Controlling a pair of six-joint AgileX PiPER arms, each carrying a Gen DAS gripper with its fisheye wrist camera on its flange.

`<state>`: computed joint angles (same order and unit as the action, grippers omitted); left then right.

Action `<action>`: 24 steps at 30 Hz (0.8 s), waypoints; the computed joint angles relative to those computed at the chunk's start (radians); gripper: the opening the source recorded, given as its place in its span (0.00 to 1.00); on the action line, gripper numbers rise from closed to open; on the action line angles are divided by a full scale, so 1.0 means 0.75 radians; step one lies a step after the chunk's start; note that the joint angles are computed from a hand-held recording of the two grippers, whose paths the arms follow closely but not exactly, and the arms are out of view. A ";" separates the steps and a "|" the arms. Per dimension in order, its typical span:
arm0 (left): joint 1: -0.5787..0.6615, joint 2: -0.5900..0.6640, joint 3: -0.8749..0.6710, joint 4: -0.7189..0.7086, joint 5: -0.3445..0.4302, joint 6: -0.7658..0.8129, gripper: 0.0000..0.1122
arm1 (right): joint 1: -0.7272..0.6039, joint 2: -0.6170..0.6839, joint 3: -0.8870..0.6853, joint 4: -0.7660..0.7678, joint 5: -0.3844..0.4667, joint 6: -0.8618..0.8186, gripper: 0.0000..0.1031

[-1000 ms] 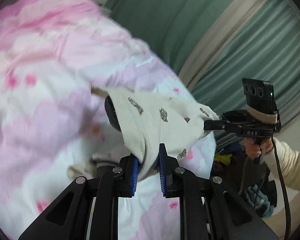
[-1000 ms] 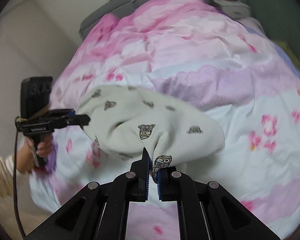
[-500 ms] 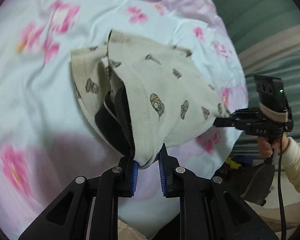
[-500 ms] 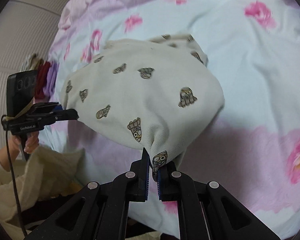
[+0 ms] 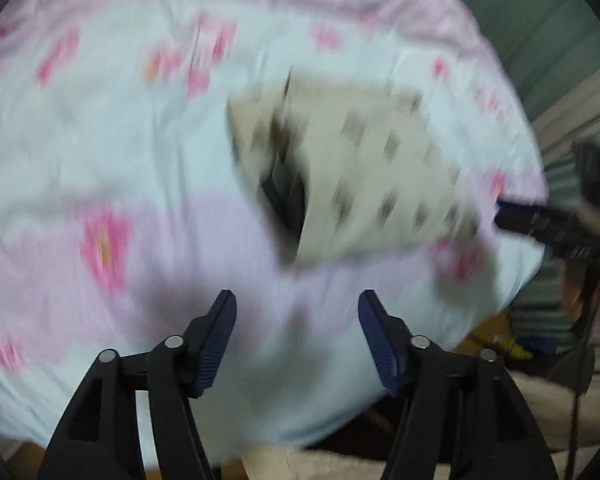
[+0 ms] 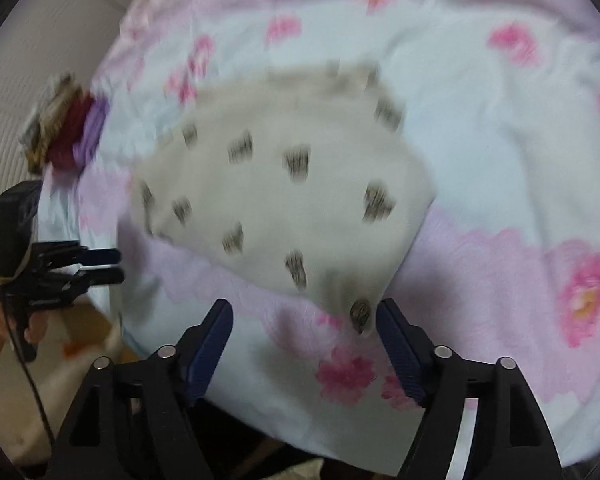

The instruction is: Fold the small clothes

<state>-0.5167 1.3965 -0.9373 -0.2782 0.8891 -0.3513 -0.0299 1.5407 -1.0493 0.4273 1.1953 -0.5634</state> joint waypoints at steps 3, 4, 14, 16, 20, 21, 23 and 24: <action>0.124 0.131 -0.115 -0.107 -0.051 0.161 0.57 | -0.079 -0.061 0.017 0.035 -0.063 0.055 0.75; 0.154 0.195 -0.159 -0.140 -0.063 0.213 0.57 | -0.110 -0.048 0.021 0.052 -0.084 0.083 0.75; 0.306 0.621 -0.384 -0.525 -0.005 0.448 0.52 | -0.224 0.260 0.001 0.308 -0.170 0.151 0.75; 0.285 0.619 -0.388 -0.543 0.003 0.458 0.42 | -0.227 0.331 -0.015 0.366 -0.164 0.163 0.75; 0.232 0.562 -0.363 -0.467 -0.016 0.437 0.14 | -0.220 0.426 -0.053 0.416 -0.180 0.190 0.61; 0.227 0.543 -0.349 -0.467 -0.018 0.436 0.11 | -0.220 0.436 -0.065 0.423 -0.174 0.185 0.53; 0.212 0.485 -0.310 -0.452 -0.043 0.413 0.10 | -0.212 0.431 -0.088 0.409 -0.161 0.168 0.20; 0.205 0.454 -0.287 -0.442 -0.057 0.397 0.09 | -0.196 0.411 -0.100 0.377 -0.162 0.170 0.18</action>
